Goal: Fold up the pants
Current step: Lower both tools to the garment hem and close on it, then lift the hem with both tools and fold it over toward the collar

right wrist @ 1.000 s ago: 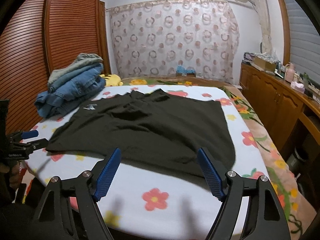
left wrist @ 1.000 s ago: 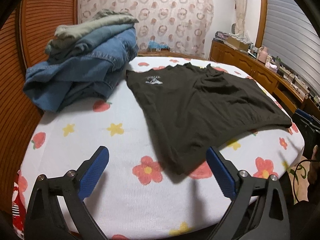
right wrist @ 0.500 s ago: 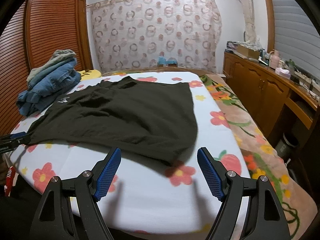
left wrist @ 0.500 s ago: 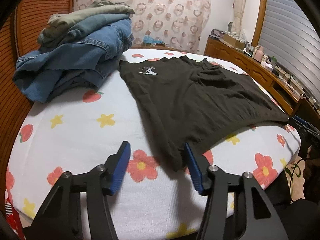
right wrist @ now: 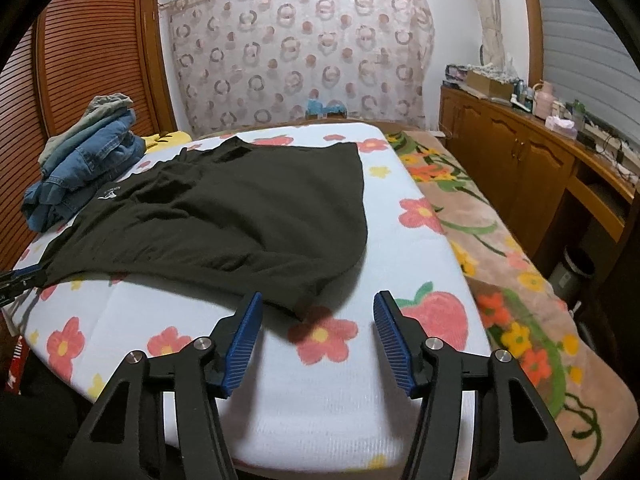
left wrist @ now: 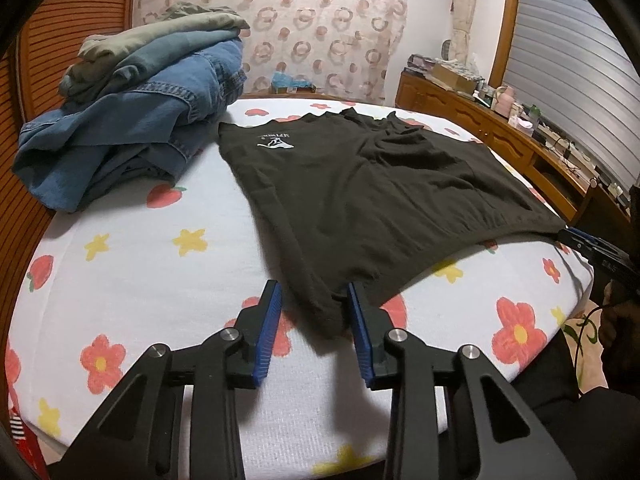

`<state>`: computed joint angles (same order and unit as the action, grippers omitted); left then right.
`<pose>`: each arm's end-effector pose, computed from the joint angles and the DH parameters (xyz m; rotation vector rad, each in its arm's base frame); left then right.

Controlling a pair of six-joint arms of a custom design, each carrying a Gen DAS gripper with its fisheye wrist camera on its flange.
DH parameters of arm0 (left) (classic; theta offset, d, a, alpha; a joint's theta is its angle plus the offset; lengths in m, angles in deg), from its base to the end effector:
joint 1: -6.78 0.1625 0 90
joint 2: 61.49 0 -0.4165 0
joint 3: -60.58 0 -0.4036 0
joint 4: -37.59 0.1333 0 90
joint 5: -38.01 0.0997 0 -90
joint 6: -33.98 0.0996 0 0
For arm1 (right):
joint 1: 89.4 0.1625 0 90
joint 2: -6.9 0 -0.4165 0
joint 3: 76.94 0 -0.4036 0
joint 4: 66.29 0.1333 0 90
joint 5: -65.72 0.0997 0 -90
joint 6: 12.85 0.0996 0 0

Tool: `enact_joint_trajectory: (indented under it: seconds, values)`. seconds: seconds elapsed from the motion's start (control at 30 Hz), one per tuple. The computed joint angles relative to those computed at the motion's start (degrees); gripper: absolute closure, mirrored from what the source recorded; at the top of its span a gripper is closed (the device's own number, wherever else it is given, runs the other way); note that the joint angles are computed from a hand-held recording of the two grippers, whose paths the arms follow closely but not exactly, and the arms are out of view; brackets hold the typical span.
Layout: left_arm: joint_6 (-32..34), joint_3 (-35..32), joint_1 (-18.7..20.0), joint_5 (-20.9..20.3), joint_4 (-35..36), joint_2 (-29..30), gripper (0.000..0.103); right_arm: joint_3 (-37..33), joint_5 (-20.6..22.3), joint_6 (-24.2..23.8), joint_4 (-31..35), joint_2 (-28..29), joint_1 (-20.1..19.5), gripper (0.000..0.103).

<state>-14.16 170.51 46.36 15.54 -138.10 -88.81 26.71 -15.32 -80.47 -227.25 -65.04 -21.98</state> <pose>-0.2599 -0.5073 -0.0792 0.0042 2.1576 -1.1309 -0.0976 -0.6222 0.3332 1.0817 -2.4159 0.8128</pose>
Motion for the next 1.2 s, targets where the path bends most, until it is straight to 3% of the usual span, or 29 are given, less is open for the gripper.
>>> enact_joint_trajectory:
  seconds: [0.17, 0.3, 0.47, 1.2]
  values:
    - [1.5, -0.3, 0.2, -0.3, -1.4, 0.3, 0.071, -0.9, -0.6, -0.9, 1.2, 0.1, 0.2, 0.066]
    - [3.8, -0.1, 0.2, -1.5, -5.0, 0.8, 0.083, -2.8, -0.8, -2.0, 3.4, 0.7, 0.6, 0.079]
    - [4.6, -0.2, 0.2, -1.9, -5.7, 0.8, 0.088, -5.0, -1.2, -3.3, 5.0, 1.7, 1.0, 0.092]
    - [8.8, 1.5, -2.4, -0.4, -12.3, -0.1, 0.094, -4.7, 2.7, -8.2, 10.6, -2.7, -0.2, 0.096]
